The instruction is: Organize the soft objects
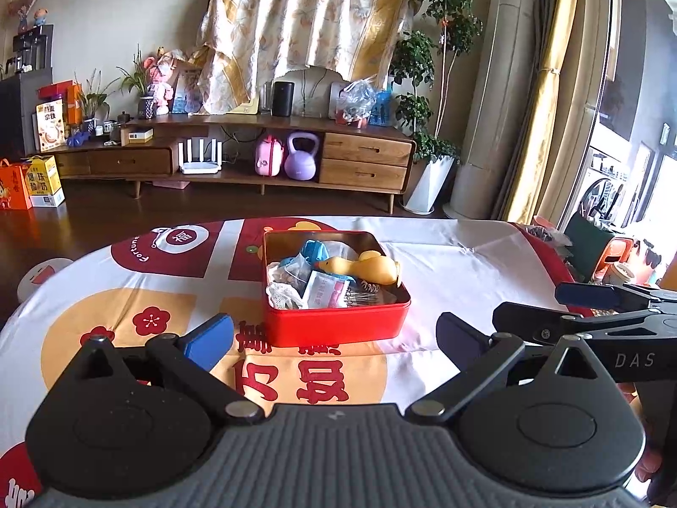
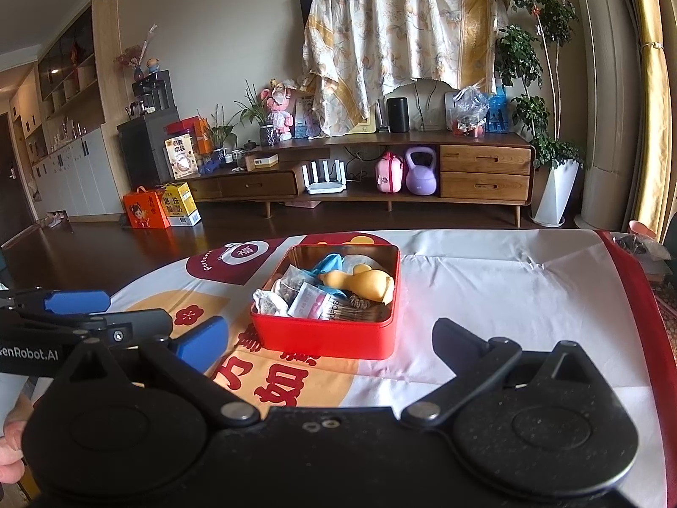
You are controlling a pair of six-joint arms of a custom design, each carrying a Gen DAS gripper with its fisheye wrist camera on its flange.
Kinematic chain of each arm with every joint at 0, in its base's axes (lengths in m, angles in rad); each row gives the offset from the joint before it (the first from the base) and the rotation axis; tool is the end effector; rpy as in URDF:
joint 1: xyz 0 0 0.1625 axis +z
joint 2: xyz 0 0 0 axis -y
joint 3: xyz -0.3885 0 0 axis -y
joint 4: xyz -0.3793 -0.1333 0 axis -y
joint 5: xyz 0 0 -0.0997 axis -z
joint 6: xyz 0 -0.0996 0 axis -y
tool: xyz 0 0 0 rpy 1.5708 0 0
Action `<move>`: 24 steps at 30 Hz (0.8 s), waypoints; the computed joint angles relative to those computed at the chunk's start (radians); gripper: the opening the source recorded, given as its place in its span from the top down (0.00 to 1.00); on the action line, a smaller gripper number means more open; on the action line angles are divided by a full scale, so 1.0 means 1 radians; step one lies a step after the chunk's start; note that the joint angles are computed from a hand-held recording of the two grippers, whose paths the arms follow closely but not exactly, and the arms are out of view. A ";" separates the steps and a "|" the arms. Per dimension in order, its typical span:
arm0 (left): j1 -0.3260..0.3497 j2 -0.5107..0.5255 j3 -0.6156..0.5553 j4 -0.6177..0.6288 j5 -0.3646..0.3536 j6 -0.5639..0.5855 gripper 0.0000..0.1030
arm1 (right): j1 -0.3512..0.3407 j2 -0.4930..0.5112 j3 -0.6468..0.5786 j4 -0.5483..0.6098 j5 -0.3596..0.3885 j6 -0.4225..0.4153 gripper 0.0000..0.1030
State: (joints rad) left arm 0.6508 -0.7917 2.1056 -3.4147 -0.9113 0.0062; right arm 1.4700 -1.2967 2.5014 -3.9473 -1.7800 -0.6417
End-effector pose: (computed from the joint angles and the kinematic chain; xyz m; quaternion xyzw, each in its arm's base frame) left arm -0.2762 -0.4546 0.0546 0.3320 0.8548 -0.3602 0.1711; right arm 0.0749 -0.3789 0.2364 0.1658 -0.8140 0.4809 0.2806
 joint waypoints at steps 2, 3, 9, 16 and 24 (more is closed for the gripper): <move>-0.001 0.000 0.002 -0.004 0.003 0.001 0.00 | 0.001 0.001 -0.001 -0.001 -0.001 0.000 0.00; 0.000 0.000 0.003 -0.005 0.004 0.001 0.00 | 0.000 0.000 0.000 0.001 0.000 0.000 0.00; -0.001 -0.002 0.006 -0.003 0.013 -0.001 0.00 | -0.003 0.002 0.000 0.001 0.002 0.000 0.00; -0.001 0.000 0.005 0.000 0.018 -0.003 0.00 | -0.001 0.015 0.003 -0.008 0.001 0.004 0.00; 0.001 -0.002 0.006 0.000 0.018 -0.001 0.00 | 0.001 0.019 0.004 -0.013 -0.002 0.006 0.00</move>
State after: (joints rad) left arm 0.6521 -0.7936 2.1118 -3.4147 -0.8934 0.0052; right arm 1.4711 -1.2777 2.5054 -3.9600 -1.7819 -0.6355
